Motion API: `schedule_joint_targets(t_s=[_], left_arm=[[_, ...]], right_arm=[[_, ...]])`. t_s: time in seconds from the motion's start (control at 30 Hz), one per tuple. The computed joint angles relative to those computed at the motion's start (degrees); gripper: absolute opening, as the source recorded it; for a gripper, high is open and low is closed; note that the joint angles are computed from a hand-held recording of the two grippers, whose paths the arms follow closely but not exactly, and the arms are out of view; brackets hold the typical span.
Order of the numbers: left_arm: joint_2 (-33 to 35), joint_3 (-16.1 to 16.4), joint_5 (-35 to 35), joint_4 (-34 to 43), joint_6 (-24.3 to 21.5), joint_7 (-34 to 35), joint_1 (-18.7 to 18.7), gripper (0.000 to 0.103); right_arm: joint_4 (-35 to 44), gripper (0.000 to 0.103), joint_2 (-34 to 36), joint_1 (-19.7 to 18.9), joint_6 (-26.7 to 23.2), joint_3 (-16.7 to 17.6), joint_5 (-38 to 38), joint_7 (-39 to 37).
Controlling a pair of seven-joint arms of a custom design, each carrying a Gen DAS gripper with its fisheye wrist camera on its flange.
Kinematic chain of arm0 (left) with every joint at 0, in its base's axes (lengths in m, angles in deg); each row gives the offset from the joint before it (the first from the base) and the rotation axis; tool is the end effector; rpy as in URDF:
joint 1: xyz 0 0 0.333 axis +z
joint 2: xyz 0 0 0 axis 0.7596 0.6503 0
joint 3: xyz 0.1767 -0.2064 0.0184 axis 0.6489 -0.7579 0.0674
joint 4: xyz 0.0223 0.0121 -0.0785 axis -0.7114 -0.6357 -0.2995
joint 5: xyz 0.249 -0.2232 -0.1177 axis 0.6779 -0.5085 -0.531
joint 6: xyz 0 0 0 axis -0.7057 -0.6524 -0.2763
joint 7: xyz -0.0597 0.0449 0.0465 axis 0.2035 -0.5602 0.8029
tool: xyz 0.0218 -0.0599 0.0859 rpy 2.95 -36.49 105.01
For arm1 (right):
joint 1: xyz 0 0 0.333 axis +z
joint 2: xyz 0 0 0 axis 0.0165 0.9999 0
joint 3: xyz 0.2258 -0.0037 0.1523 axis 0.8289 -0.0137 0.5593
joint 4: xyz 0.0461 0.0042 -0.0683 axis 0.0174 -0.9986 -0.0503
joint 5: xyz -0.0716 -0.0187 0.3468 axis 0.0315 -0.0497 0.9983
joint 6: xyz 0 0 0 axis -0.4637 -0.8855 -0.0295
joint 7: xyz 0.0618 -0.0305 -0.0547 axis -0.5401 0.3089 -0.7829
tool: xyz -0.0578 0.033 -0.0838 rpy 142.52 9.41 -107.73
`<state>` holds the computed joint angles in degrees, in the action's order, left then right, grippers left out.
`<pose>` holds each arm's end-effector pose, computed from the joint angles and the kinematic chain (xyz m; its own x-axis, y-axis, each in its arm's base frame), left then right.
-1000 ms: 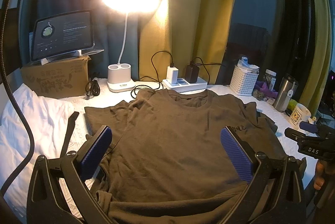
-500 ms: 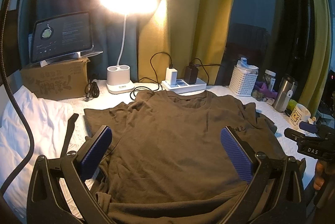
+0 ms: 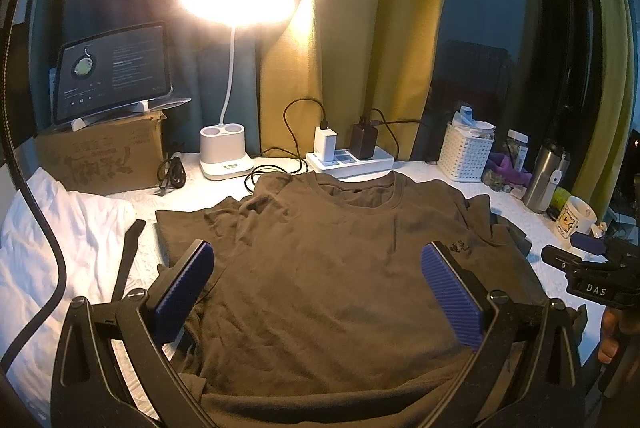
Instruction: Fold small clothes
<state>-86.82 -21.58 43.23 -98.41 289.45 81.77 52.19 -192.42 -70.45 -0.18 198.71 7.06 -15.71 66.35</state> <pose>0.4907 -0.0905 0.4291 -0.2151 -0.9701 0.1124 -0.5092 0.0133 -0.8605 0.4598 0.1167 0.4510 -0.1168 -0.9914 0.0583 -0.6981 0.0402 -0.7148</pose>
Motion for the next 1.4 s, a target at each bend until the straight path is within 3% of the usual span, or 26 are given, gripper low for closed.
schedule_joint_targets(t_s=[0.2,0.3,0.4,0.5,0.6,0.77,1.1,1.17,1.3,1.4], left_arm=[[2.7,-1.3,4.1,4.3,-3.0,-4.3,0.8,0.102],[3.8,-2.4,2.1,5.5,-4.5,-2.8,0.9,0.102],[5.8,-8.4,5.3,8.4,-6.6,-5.6,6.4,0.102],[7.1,-6.2,1.7,9.8,-8.2,-2.5,3.0,0.102],[8.7,-7.5,-0.8,11.5,-10.3,-0.2,2.9,0.102],[11.6,-6.1,-4.2,15.3,-13.6,3.0,-0.5,0.102],[19.3,-7.8,-14.6,25.0,-21.1,13.3,-3.2,0.102],[20.7,-8.4,-16.6,27.2,-23.1,16.2,-3.4,0.102],[22.9,-7.6,-19.6,30.4,-24.9,20.5,-5.0,0.102],[23.7,-6.7,-21.1,31.1,-24.5,22.3,-5.8,0.102]], right_arm=[[2.3,0.078,3.5,0.6,0.5,-1.9,1.7,-2.5],[3.6,0.078,5.4,1.2,1.1,-3.2,2.8,-4.2],[5.0,0.078,7.6,1.8,1.4,-4.8,3.9,-5.8],[6.5,0.078,9.6,2.4,1.5,-6.5,5.0,-7.3],[8.2,0.078,11.7,2.8,1.3,-8.4,5.5,-8.7],[11.0,0.078,15.1,3.2,0.9,-11.8,8.9,-11.8],[20.8,0.077,26.7,2.6,-0.2,-16.5,27.3,-28.1],[23.1,0.062,29.2,1.9,-1.2,-16.2,32.7,-32.0],[24.1,0.058,31.2,2.4,-1.8,-16.2,39.2,-37.4],[23.4,0.051,31.3,5.5,-0.6,-19.0,37.3,-36.5]])
